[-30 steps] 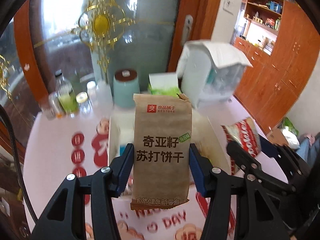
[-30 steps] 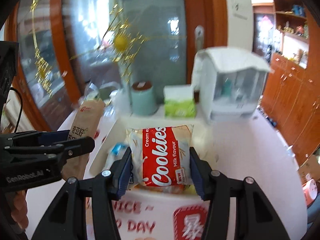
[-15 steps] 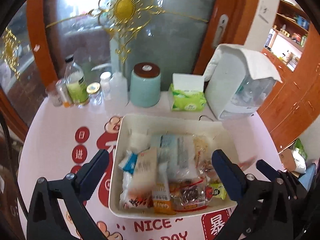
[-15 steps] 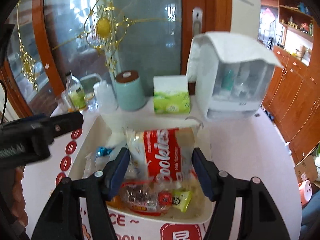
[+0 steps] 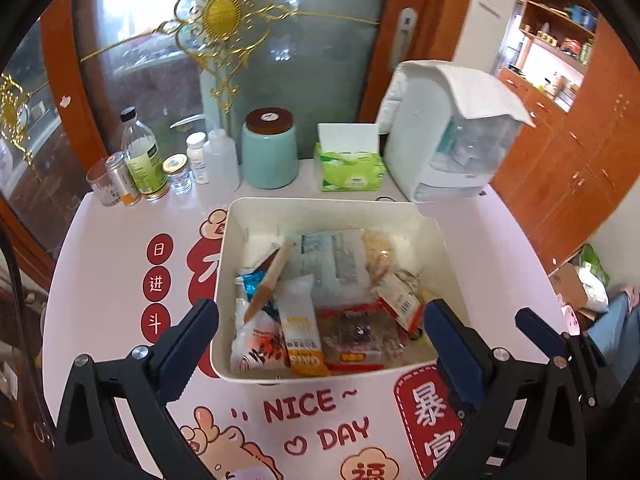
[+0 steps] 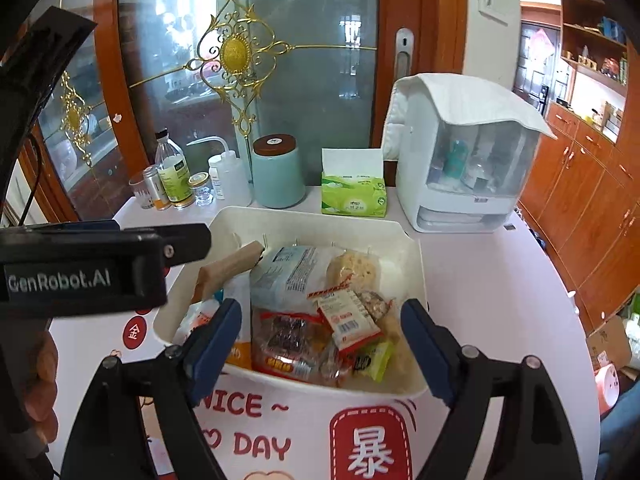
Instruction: Organize snacks
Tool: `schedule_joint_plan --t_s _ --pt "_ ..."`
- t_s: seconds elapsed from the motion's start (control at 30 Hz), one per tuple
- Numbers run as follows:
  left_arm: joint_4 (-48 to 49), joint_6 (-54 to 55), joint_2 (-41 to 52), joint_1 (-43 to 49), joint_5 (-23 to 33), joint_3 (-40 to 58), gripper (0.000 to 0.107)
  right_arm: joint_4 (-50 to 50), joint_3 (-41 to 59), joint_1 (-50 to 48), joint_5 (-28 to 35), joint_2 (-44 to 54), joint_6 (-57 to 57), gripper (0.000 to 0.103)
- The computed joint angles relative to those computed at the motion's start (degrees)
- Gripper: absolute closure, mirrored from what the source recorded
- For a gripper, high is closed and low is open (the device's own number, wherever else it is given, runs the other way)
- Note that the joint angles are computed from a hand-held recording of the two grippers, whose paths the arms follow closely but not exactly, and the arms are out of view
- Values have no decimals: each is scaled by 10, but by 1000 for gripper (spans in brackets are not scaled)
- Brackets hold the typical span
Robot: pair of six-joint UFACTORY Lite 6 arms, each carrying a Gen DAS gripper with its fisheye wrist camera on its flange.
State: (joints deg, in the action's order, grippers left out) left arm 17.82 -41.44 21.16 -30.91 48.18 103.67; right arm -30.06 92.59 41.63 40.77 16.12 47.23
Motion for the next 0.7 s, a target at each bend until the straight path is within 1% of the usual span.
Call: schedule_joint_plan --t_s 0.13,0.2,0.4,0.6,0.7 --pt "26 -34 -48 -29 -8 -46 5 -33 -57 28 17 -58 56 20" --pt "52 -62 -66 -48 -2 -65 5 -56 -81 45 32 -83 87 20" --pt "76 -111 -130 -96 12 -125 5 -89 -159 92 69 -174 161 20" --pt "136 -206 -199 -174 54 -175 5 -100 -222 141 113 -257 187 20" --pt "179 -264 -226 -227 86 -190 5 -106 -251 169 142 -303 196 20"
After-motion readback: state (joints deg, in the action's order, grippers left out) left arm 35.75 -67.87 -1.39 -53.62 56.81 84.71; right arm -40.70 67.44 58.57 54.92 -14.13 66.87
